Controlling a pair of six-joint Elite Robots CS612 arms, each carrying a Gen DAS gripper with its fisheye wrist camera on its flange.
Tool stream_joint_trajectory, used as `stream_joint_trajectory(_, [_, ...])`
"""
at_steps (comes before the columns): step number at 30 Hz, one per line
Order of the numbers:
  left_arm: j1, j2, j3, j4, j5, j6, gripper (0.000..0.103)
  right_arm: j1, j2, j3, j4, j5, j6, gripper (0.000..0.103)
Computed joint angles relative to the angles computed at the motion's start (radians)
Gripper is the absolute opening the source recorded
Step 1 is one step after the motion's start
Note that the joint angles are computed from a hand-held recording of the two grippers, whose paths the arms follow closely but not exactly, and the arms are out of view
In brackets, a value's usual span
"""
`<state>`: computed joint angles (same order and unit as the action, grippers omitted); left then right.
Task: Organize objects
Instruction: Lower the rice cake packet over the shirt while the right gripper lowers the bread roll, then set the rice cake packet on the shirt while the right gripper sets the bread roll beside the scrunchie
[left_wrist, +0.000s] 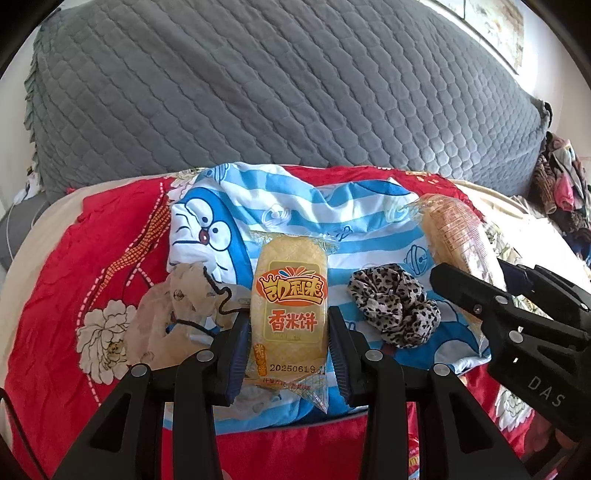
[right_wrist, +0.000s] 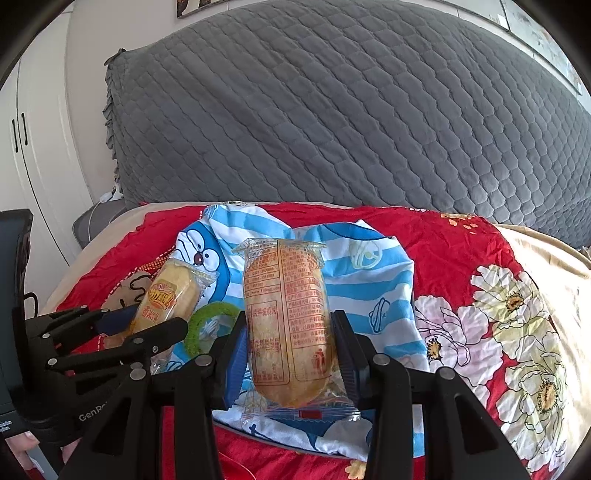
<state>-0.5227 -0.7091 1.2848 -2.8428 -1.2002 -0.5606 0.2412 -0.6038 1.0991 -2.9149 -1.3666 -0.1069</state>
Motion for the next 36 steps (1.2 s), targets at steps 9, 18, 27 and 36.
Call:
stream_joint_trajectory(9, [0.002,0.017,-0.022,0.018,-0.003,0.001,0.041,0.002,0.017,-0.024,0.028,-0.006,-0.012,0.043])
stream_joint_trajectory(18, [0.006,0.032,-0.044,0.026,-0.007,0.005,0.041,0.004,0.028,-0.039,0.043,-0.012,-0.022,0.043])
stream_joint_trajectory(27, [0.009,0.05,-0.066,0.041,-0.011,0.005,0.041,0.008,0.046,-0.059,0.054,-0.02,-0.037,0.043])
stream_joint_trajectory(36, [0.014,0.066,-0.088,0.05,-0.02,0.008,0.041,0.009,0.059,-0.076,0.076,-0.026,-0.044,0.043])
